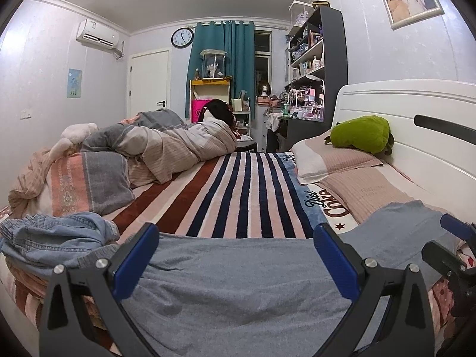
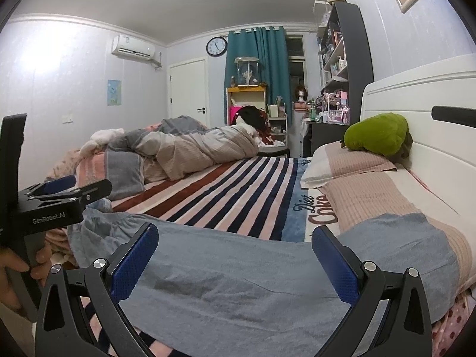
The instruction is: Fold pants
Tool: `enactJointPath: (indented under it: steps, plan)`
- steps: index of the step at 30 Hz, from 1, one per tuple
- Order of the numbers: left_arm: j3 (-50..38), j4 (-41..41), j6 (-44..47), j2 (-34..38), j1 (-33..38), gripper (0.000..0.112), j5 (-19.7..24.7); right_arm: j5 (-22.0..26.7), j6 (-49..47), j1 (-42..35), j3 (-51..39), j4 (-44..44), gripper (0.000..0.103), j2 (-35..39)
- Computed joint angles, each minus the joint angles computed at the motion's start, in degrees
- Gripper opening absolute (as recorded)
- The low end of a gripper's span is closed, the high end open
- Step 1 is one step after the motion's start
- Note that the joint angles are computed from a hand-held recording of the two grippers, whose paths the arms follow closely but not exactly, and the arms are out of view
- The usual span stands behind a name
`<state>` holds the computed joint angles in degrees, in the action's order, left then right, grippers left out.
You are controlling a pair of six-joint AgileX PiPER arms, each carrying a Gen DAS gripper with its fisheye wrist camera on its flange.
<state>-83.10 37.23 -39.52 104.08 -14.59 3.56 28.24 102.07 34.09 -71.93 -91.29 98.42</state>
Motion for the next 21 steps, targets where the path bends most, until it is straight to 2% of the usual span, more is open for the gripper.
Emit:
enactJointPath:
  steps: [2, 5, 8, 13, 15, 20, 21]
  plan:
    - [0.22, 0.05, -0.04, -0.23, -0.04, 0.103, -0.12, 0.58, 0.21, 0.27, -0.01, 0.05, 0.102, 0.01]
    - [0.29, -4.98, 4.93, -0.38, -0.07, 0.103, -0.30, 0.88, 0.91, 0.44, 0.20, -0.40, 0.102, -0.07]
    - [0.23, 0.11, -0.18, -0.43, -0.34, 0.103, 0.09, 1.41, 0.57, 0.57, -0.07, 0.26, 0.102, 0.13]
    - [-0.01, -1.84, 1.79, -0.38, -0.42, 0.102, 0.27, 1.58, 0.08, 0.65, -0.49, 1.58, 0.103, 0.26]
    - [0.13, 1.81, -1.75, -0.43, -0.43, 0.102, -0.02, 1.94, 0.27, 0.75, -0.51, 1.54, 0.102, 0.21]
    - [0.33, 0.96, -0.78, -0.54, -0.30, 0.102, -0.12, 2.33, 1.33, 1.06, -0.14, 0.66, 0.102, 0.12]
    - [0.39, 3.31, -2.96, -0.59, -0.38, 0.103, -0.03, 2.41, 0.80, 1.14, -0.27, 1.22, 0.102, 0.21]
